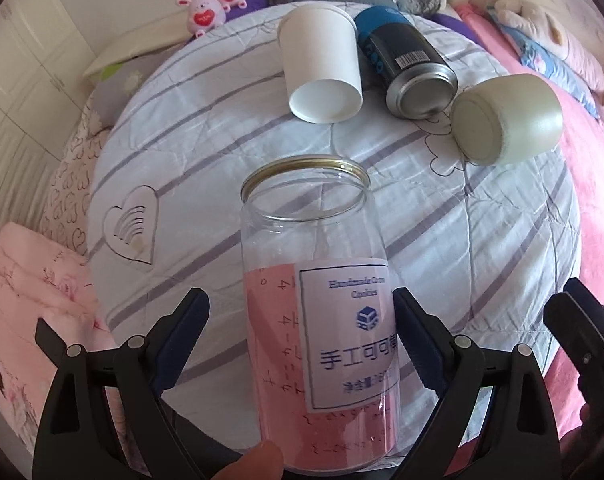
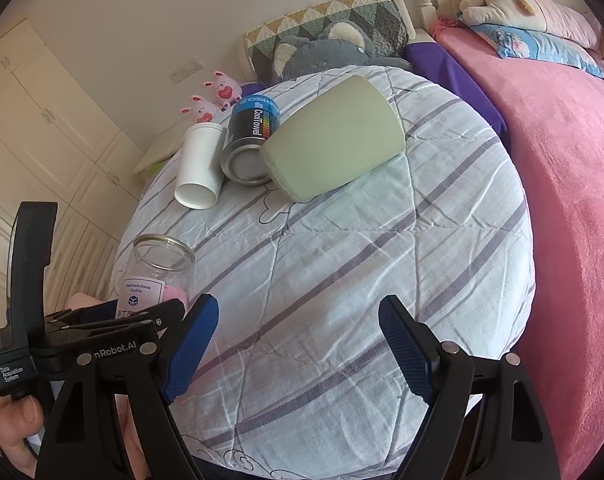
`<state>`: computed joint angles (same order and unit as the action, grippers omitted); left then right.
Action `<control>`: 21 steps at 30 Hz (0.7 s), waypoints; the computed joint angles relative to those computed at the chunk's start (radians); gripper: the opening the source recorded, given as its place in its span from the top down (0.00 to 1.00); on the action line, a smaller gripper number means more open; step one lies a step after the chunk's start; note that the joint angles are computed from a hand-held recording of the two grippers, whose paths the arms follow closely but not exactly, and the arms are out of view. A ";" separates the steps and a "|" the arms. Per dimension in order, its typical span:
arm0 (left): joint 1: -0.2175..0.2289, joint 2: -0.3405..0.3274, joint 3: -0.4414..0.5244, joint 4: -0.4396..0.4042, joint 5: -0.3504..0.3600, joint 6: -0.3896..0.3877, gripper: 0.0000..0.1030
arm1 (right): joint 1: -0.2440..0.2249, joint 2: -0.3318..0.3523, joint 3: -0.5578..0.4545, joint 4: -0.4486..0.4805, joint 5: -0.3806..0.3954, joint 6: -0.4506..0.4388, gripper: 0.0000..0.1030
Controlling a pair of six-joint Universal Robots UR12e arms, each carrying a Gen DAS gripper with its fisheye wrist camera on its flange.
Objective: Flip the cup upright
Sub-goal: 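Lift the glass jar off the quilt with the left tool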
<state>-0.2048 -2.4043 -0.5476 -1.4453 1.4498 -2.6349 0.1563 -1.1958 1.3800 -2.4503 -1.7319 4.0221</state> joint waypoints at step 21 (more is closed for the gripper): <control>0.014 0.090 -0.179 0.301 -0.163 0.107 0.30 | 0.010 -0.005 -0.003 0.017 -0.024 0.012 0.19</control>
<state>-0.1904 -2.3143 -0.7267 -1.1443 1.2864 -2.5275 0.1664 -1.2013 1.3768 -2.4336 -1.7563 4.0345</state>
